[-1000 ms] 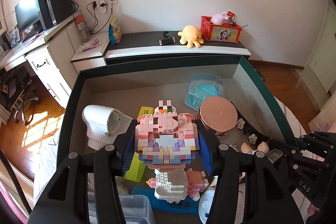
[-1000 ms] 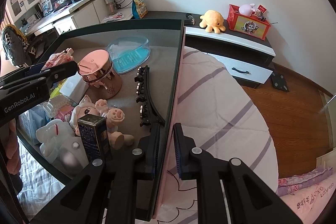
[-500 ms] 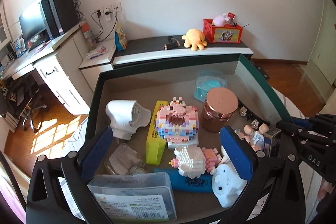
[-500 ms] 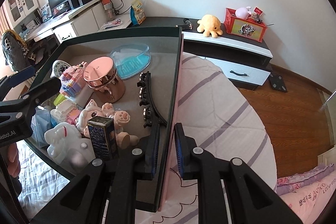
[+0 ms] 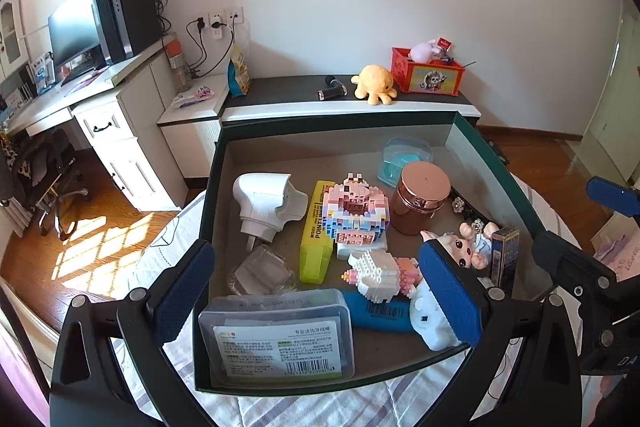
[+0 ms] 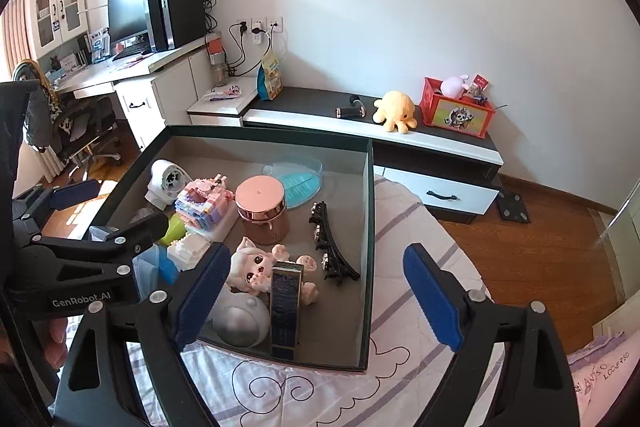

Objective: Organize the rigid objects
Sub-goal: 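Withdraw both grippers from the pink box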

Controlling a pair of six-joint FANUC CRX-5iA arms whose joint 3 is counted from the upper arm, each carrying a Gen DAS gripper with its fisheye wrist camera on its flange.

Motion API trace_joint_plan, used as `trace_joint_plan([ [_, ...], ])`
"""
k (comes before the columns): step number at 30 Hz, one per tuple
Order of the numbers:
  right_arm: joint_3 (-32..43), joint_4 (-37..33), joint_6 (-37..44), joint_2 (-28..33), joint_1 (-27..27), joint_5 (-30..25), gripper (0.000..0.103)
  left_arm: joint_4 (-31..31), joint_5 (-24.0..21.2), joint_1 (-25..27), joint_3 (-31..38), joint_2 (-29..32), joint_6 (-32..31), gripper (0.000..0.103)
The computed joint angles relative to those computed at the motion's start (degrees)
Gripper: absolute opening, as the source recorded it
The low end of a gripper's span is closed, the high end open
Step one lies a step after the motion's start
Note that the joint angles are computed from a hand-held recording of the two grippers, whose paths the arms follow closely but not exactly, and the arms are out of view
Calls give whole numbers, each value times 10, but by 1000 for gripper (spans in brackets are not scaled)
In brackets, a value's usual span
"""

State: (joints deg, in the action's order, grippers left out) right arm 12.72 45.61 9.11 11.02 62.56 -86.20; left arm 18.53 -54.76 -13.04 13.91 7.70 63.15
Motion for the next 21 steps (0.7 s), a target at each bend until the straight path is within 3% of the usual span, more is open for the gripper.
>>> trace_joint_plan([
  [12, 32, 8, 1, 18, 22, -18, 103, 41, 8, 16, -50, -40, -39, 103],
  [21, 19, 66, -72, 4, 95, -56, 103, 116, 64, 50, -169, -162, -110, 103],
])
